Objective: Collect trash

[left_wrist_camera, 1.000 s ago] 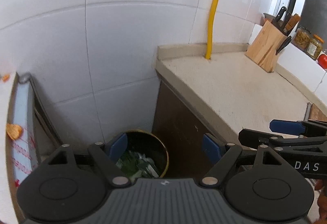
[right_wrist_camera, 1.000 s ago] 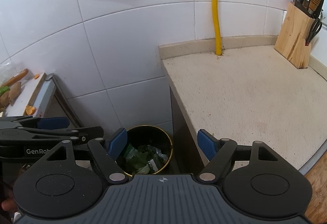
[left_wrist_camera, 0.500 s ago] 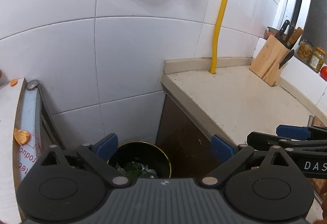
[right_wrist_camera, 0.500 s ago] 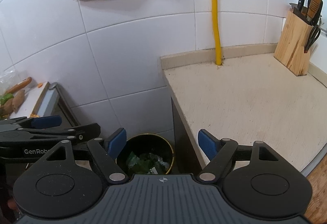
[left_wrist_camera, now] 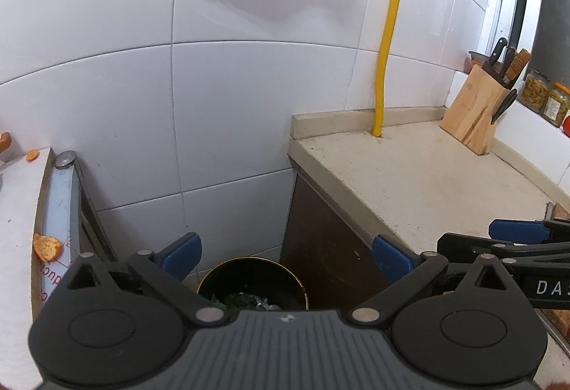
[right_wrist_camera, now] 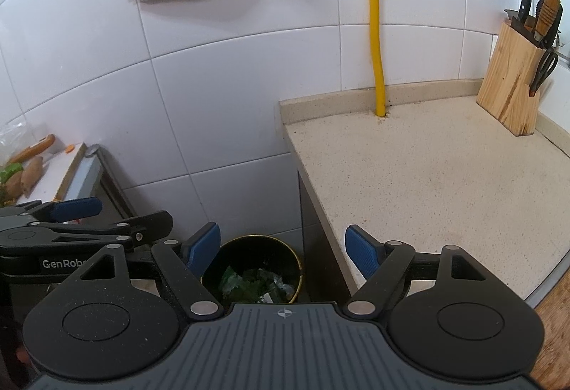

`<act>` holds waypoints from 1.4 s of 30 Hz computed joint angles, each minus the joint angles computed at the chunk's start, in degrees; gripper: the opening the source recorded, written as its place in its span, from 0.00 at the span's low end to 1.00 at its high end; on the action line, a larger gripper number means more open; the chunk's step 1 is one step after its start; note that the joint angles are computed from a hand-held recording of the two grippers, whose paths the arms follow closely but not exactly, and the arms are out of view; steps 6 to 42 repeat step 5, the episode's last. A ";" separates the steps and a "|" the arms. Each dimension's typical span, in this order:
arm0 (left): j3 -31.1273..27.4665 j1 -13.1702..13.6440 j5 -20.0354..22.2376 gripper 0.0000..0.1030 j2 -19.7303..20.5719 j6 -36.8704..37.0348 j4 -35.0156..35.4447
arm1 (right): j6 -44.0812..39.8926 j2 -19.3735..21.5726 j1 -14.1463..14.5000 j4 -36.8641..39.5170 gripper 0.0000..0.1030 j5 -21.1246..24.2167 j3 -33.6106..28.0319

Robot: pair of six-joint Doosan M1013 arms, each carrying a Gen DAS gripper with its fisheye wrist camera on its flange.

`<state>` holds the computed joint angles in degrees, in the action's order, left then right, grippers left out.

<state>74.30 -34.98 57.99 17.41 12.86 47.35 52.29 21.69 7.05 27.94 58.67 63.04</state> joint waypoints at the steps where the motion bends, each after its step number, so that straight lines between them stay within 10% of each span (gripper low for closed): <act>1: 0.04 -0.04 0.00 0.95 -0.02 -0.01 0.17 | 0.05 0.00 0.03 -0.12 0.80 -0.03 0.01; 42: 0.06 0.01 -0.20 0.95 -0.04 0.37 -0.12 | 0.19 0.02 0.02 -0.24 0.80 -0.10 0.02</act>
